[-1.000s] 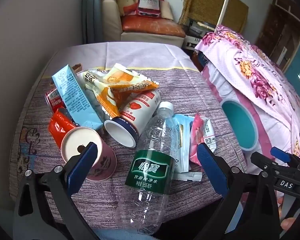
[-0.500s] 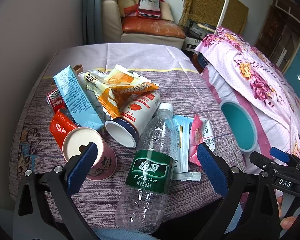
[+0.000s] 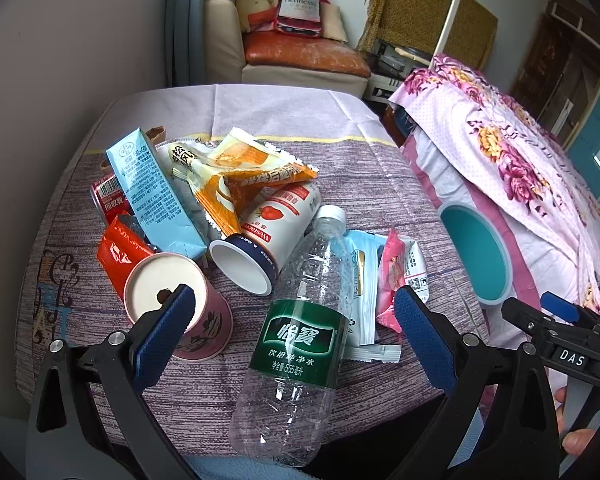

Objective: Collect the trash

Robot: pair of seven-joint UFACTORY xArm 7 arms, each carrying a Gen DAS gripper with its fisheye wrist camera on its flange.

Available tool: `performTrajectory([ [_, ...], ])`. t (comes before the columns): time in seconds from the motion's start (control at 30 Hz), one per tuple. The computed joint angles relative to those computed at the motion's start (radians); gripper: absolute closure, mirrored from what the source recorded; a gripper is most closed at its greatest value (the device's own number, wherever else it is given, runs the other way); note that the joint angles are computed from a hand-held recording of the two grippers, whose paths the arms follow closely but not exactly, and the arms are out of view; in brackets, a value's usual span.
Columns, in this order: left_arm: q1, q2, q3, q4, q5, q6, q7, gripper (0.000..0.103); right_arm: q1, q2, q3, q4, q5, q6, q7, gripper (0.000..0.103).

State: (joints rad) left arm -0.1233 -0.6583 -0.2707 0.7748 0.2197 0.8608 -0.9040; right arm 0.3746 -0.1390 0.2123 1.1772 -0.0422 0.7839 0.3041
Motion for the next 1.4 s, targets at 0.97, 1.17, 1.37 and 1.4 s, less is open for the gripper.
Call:
performTrajectory([
  [0.97,0.024,-0.153,0.04,-0.093,-0.015,0.078,0.015,0.004,0.017,0.071,-0.01,0.089,0.107,0.029,-0.075,0.006],
  [1.17,0.034,-0.219,0.069,-0.17,-0.068,0.107,0.033,0.004,0.026,0.092,-0.01,0.103,0.172,0.023,-0.124,0.006],
  [1.37,0.063,-0.183,0.094,-0.218,-0.081,0.029,0.037,0.004,0.04,0.122,-0.005,0.156,0.274,0.058,-0.199,0.036],
  [1.4,0.064,-0.183,0.099,-0.225,-0.085,0.016,0.042,0.015,0.042,0.128,-0.004,0.168,0.288,0.071,-0.208,0.042],
])
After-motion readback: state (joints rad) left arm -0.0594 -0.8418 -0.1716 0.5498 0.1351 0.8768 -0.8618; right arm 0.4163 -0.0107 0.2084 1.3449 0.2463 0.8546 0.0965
